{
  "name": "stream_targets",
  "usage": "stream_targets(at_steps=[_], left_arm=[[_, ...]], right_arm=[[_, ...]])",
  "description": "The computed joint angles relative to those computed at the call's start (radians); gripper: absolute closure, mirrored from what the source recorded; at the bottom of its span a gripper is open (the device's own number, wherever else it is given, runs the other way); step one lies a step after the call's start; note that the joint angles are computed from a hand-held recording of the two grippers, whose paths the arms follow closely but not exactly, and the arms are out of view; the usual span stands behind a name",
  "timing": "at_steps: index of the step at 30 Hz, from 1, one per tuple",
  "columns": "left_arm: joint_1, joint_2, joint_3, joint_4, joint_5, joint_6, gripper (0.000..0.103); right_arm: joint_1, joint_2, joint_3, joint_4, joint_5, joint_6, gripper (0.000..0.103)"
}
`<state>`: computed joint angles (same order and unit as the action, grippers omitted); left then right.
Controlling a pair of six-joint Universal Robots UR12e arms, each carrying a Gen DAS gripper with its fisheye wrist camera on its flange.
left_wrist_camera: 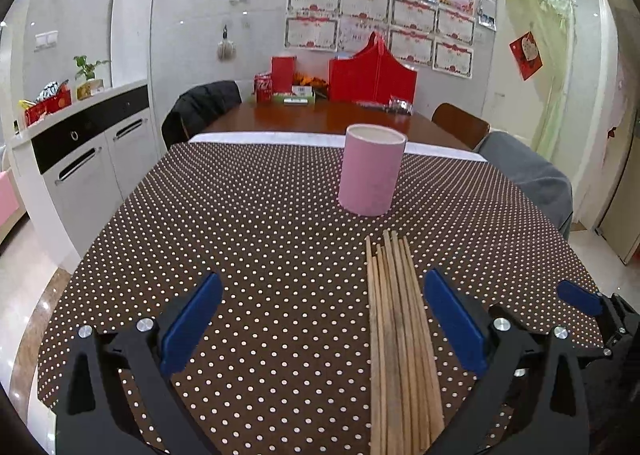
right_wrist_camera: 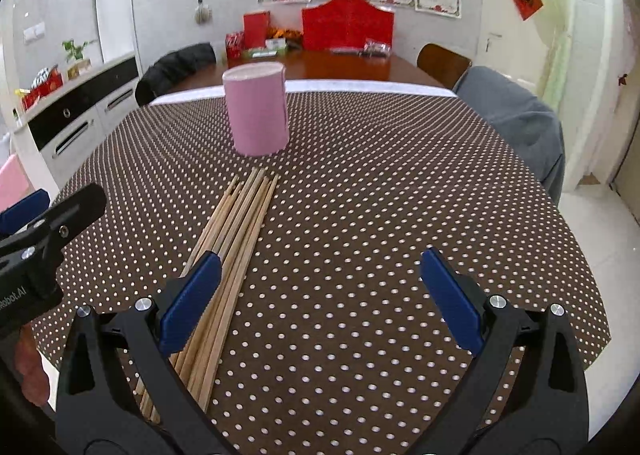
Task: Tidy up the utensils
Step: 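Lower the right tool toward the chopstick bundle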
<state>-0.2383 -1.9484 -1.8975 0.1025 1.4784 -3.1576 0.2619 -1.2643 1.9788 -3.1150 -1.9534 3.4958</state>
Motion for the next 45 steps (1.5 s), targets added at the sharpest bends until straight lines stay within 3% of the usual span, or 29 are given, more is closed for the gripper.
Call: stream_targets(at_steps=[27,36,45], left_arm=[[0.029,-0.081,0.103,-0.194,-0.053,0.026,0.004],[0.039,-0.1,0.112,-0.174,-0.088,0.026,0.004],[0.034,-0.119,0.136,-0.197,-0.101,0.031,0.004]], right_arm=[[-0.031,0.097,-0.138,0.278,0.023,0.084,0.006],[-0.034,0.115,-0.167,0.302,0.019,0.091,0.006],[-0.053,0.112,-0.181,0.347,0.071,0.149,0.006]])
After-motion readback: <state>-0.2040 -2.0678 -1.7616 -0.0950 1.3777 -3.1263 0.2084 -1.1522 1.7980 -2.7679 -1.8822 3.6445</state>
